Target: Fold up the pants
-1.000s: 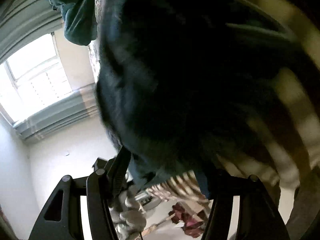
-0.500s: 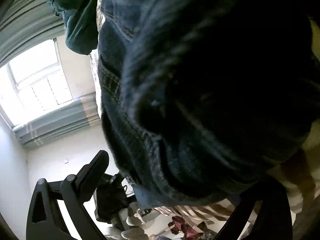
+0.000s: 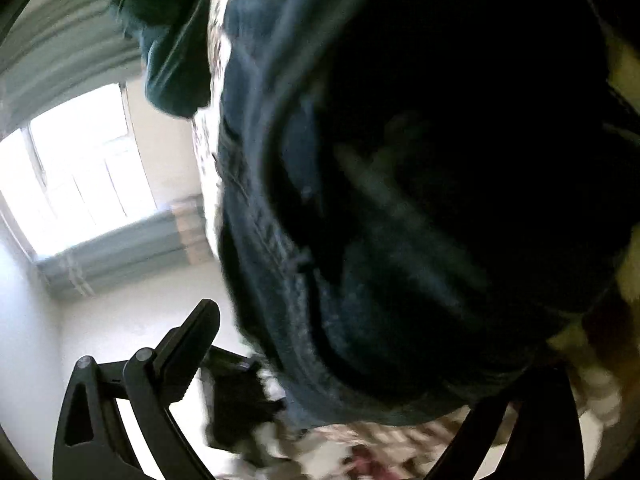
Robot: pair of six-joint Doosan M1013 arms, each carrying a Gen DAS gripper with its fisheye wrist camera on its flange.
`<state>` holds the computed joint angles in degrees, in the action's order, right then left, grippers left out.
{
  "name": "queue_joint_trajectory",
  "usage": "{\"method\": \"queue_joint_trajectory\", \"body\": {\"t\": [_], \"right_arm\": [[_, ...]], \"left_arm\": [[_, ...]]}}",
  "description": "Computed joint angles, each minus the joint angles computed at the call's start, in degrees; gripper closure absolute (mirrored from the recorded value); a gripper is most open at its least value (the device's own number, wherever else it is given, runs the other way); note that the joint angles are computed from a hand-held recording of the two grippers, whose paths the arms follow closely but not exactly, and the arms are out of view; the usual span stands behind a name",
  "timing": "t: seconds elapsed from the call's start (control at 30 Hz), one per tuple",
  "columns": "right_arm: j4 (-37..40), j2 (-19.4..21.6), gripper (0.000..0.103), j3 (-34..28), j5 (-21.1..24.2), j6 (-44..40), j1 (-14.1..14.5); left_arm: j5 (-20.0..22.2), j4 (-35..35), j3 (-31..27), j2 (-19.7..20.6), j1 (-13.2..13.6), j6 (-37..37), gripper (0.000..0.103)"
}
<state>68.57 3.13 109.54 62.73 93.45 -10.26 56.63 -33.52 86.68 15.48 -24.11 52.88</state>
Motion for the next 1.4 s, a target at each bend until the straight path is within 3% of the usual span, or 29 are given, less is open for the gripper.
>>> {"method": "queue_joint_trajectory", "body": {"t": [0.1, 0.17, 0.2, 0.3, 0.4, 0.6, 0.67, 0.77, 0.87, 1.0, 1.13, 1.27, 1.4], "right_arm": [[-2.45, 0.21, 0.013, 0.23, -2.53, 1.71, 1.37], [-4.31, -0.13, 0.024, -0.25, -3.54, 4.17, 2.2], [-5.67, -0.41, 0.036, -0.4, -3.92, 5.59, 2.58], [-7.67, -1.25, 0.046, -0.33, -5.35, 8.97, 3.51], [-12.43, -2.21, 0.052, -1.71, -7.59, 12.89, 5.68], [-18.45, -3.46, 0.059, -5.2, -8.01, 17.73, 8.65], [-19.15, -3.18, 0.059, -7.57, -5.54, 18.54, 7.95], [-19.07, -2.59, 0.06, -11.23, 0.27, 17.42, 3.62], [-19.26, -0.98, 0.06, -17.5, 4.13, 19.01, 2.7], [-20.47, 3.14, 0.06, -26.26, 3.19, 21.5, 6.34], [-22.03, 9.13, 0.06, -35.06, -0.18, 24.7, 11.04], [-25.21, 17.51, 0.06, -46.03, -4.1, 29.59, 16.46], [-27.3, 29.81, 0.06, -60.48, -7.3, 33.69, 21.17]], "left_arm": [[-0.27, -0.6, 0.25, -0.1, 0.1, 0.17, 0.004], [-1.36, -1.16, 0.73, -0.39, 0.18, 0.23, 0.004], [-2.73, -1.65, 1.2, -0.74, 0.16, 0.93, 0.008], [-3.55, 4.64, 0.65, -1.73, -1.13, -1.06, 0.057], [-3.41, 10.06, -0.6, -2.32, -2.58, -3.54, 0.068], [-2.47, 12.63, -2.82, -3.55, -3.08, -4.27, 0.073], [-1.37, 12.44, -3.99, -4.23, -2.65, -4.21, 0.073], [0.95, 11.76, -7.09, -4.48, -1.49, -4.79, 0.073], [3.1, 12.32, -11.05, -4.08, 0.2, -4.82, 0.074], [4.48, 11.6, -16.9, -1.78, 3.82, -2.58, 0.074], [6.26, 9.37, -23.74, 2.31, 9.54, 1.67, 0.074], [9.69, 5.63, -32.86, 9.03, 16.31, 6.43, 0.074], [12.45, 3.58, -42.7, 16.79, 21.47, 10.55, 0.074]]}}
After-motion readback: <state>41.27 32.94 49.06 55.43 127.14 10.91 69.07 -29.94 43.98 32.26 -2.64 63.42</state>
